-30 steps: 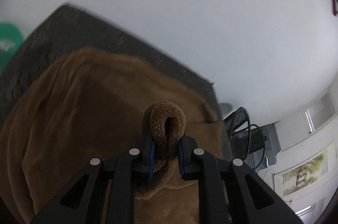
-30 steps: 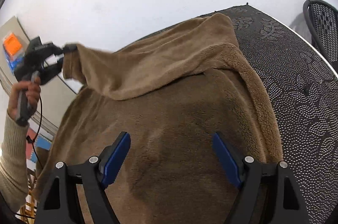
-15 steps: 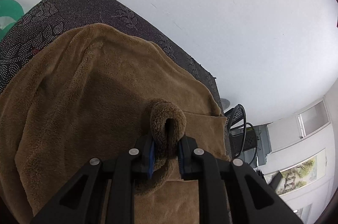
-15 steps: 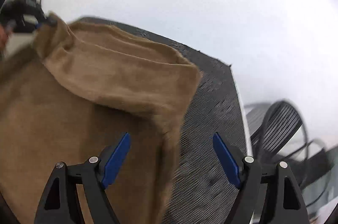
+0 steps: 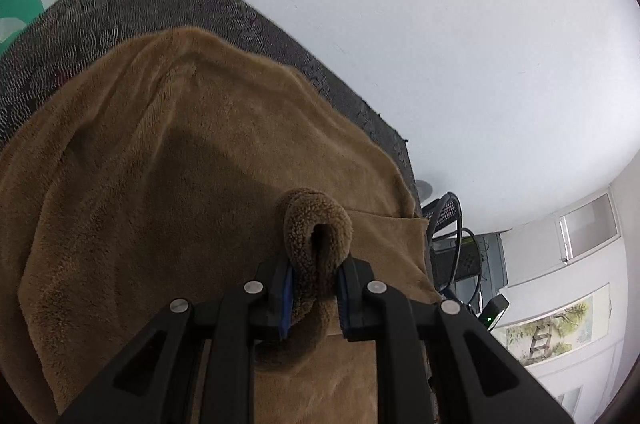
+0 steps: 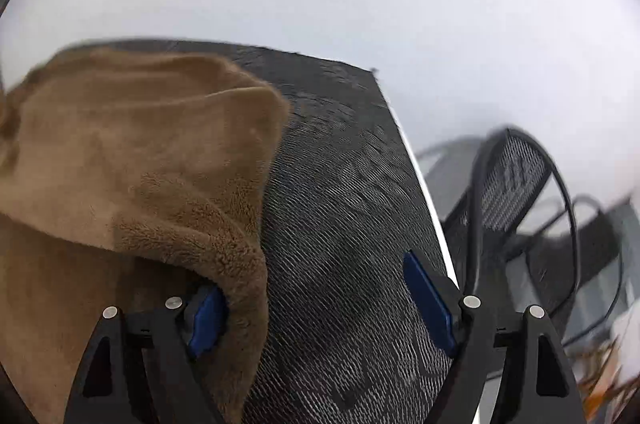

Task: Fold towel

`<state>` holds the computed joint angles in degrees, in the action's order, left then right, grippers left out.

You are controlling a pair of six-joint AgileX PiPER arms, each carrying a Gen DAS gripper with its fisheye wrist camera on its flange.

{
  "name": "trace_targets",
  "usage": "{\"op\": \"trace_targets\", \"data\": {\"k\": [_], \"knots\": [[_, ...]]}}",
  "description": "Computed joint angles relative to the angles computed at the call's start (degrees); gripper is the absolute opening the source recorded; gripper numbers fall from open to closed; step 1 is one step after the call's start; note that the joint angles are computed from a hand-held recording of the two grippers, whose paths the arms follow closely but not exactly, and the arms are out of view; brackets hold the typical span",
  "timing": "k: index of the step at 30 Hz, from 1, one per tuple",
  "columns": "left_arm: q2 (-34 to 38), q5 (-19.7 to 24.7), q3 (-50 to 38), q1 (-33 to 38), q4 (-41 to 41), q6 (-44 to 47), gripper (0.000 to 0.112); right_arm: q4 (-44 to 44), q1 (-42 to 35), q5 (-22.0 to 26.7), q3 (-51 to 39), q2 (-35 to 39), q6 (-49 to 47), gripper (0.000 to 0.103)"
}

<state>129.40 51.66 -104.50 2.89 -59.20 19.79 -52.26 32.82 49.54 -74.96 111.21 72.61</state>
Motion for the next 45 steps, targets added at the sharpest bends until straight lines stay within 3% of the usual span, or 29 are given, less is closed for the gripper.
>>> {"op": "trace_targets", "data": {"k": [4,6,12,15,18,21,25,28,29,30,31,32,33,36,39,43,45], "knots": [[2.29,0.13,-0.41,0.33,1.29,-1.66,0.021,2.52,-1.15,-2.47,1.73,0.33,0.35,0.082],[2.79,0.14,0.35,0.94,0.48,-1.41,0.021,7.46,-3.3,-5.29,1.32,-0.85,-6.13,0.082],[5.01,1.31,0.06,1.96,-1.45,-0.14,0.024,39.28,-13.88,-27.57,10.32,-12.22,-37.37,0.084],[6.69,2.1,-1.54,1.85,-1.59,-0.75,0.026,56.47,-17.4,-33.13,11.39,-15.46,-50.4,0.084],[7.23,2.57,-2.67,1.36,-1.27,-1.37,0.026,60.57,-19.86,-31.57,5.69,-12.8,-52.34,0.084],[7.31,2.6,-3.02,1.18,-1.35,-1.54,0.026,53.75,-19.43,-25.5,-7.36,-3.3,-47.44,0.084],[7.52,2.65,-3.17,1.52,-1.22,-1.79,0.026,57.16,-20.23,-16.32,-25.27,10.63,-52.78,0.079],[8.35,2.95,-4.86,1.65,-0.13,-2.72,0.026,59.59,-21.27,-9.96,-35.13,18.32,-57.02,0.056],[8.71,3.06,-5.85,1.56,0.43,-3.32,0.026,60.78,-21.65,-8.5,-37.03,20.0,-58.71,0.041],[9.0,3.08,-6.59,1.55,0.81,-3.68,0.026,60.81,-21.81,-7.29,-38.61,21.45,-59.06,0.034],[9.13,2.95,-7.39,1.45,1.05,-4.1,0.026,59.18,-21.33,-8.09,-38.36,21.52,-57.63,0.032],[8.58,2.28,-7.32,1.47,-0.08,-2.97,0.026,57.49,-20.97,-10.41,-36.08,20.09,-55.23,0.019],[8.04,1.63,-7.24,1.49,-1.25,-1.82,0.026,54.3,-20.19,-13.12,-33.35,18.51,-51.51,0.016],[5.44,-1.18,-6.62,1.52,-4.94,2.94,0.026,43.19,-19.23,-19.4,-26.01,13.61,-40.31,0.014],[5.56,-2.55,-10.05,1.04,-2.52,1.87,0.026,39.37,-19.7,-18.25,-26.85,14.32,-36.14,0.014],[15.89,4.18,-26.17,0.0,12.45,-14.74,0.026,38.38,-19.66,-16.63,-27.66,16.07,-34.85,0.014],[21.27,7.41,-33.46,0.34,15.08,-19.67,0.029,38.66,-19.63,-15.95,-28.48,16.97,-35.06,0.015]]}}
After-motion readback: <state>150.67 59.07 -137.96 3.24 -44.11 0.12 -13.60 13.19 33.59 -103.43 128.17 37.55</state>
